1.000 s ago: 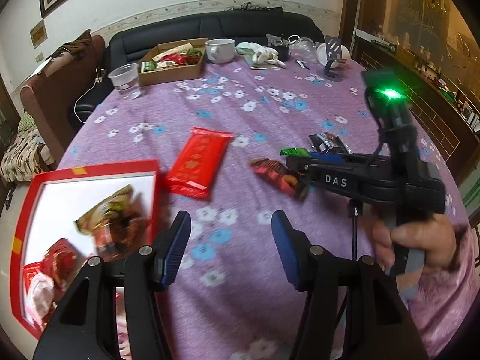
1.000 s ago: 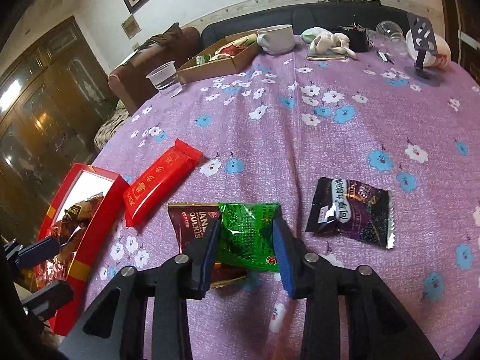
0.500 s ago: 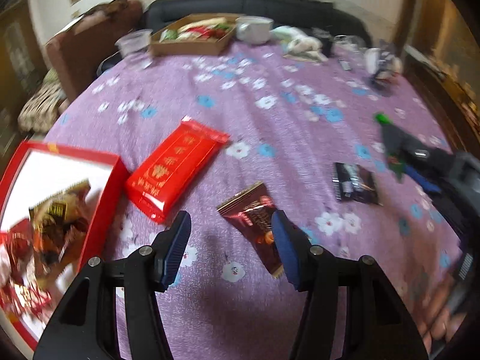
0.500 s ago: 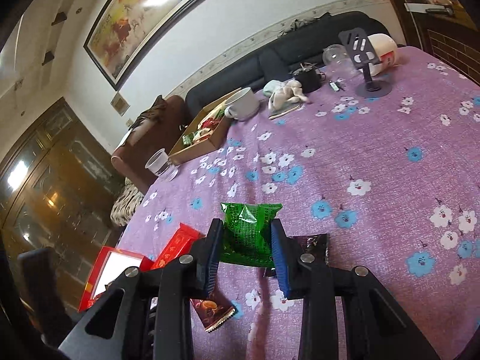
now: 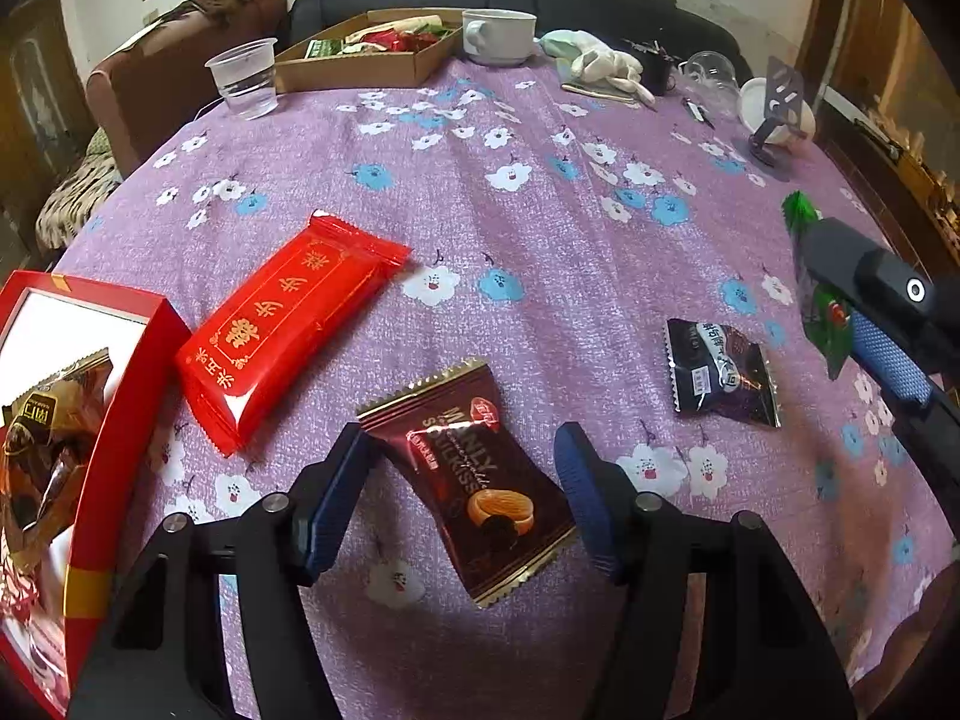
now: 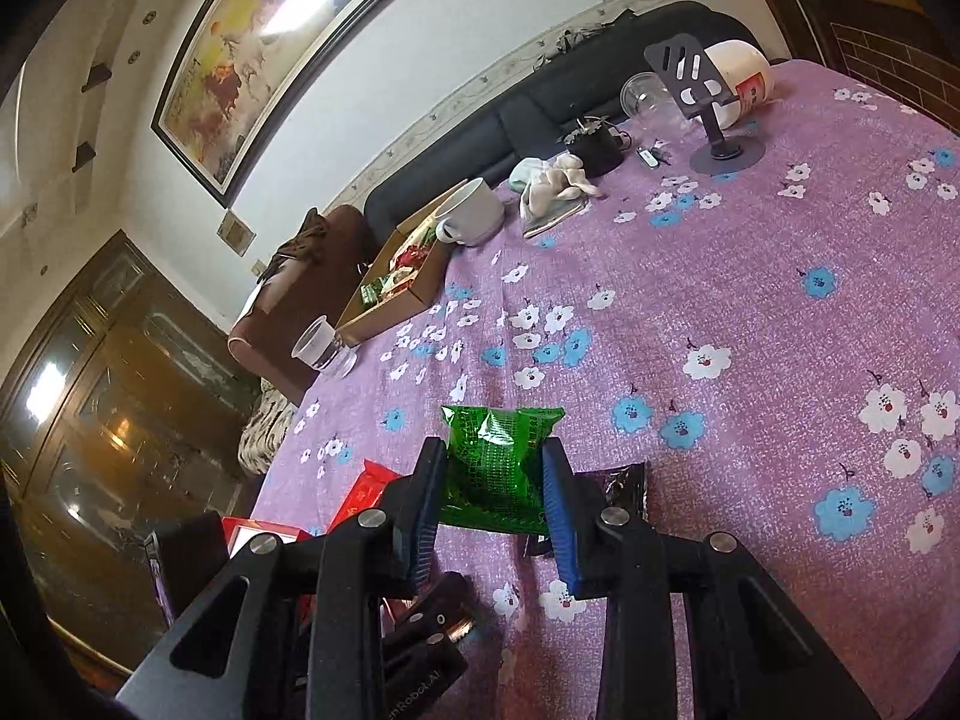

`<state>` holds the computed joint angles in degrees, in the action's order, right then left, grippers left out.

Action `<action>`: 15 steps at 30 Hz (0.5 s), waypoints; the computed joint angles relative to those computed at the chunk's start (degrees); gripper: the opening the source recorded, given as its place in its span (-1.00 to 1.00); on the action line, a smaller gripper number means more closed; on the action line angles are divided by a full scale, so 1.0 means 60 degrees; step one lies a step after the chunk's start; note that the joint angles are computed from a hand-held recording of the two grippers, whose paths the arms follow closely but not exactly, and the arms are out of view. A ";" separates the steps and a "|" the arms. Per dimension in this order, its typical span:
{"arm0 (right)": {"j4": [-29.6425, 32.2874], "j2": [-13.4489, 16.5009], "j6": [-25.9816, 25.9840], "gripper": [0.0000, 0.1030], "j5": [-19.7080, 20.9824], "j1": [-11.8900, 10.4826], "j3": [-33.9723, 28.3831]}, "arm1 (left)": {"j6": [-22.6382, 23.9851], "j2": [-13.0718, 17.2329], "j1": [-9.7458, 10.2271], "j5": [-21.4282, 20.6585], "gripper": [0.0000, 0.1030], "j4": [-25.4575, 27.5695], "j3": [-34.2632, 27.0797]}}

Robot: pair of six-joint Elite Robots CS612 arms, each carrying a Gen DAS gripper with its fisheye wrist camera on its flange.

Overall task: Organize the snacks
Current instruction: 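Grasp the brown chocolate snack with the left tool while the right tool grasps the green packet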

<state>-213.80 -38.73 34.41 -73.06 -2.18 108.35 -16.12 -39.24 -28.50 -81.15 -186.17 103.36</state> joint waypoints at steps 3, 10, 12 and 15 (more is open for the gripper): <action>0.0000 -0.0004 0.0016 -0.38 -0.0009 0.0008 0.0000 | 0.0474 0.0058 0.0052 0.0037 -0.34 -0.0443 0.0082; 0.0061 0.0017 0.0000 -0.38 -0.0021 0.0011 -0.0016 | 0.1147 0.0024 0.0367 -0.0829 -0.46 -0.0770 0.0238; 0.0061 0.0016 -0.0037 -0.38 -0.0020 0.0011 -0.0013 | 0.1339 -0.0045 0.0399 -0.0999 -0.47 -0.0754 0.0339; 0.0111 0.0024 -0.0162 -0.38 0.0147 0.0014 -0.0039 | 0.1650 -0.0158 0.0363 -0.0889 -0.47 -0.1018 0.0612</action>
<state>-213.13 -38.59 33.44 -72.18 -2.09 108.11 -6.22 -40.19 -26.32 -86.48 -192.28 107.03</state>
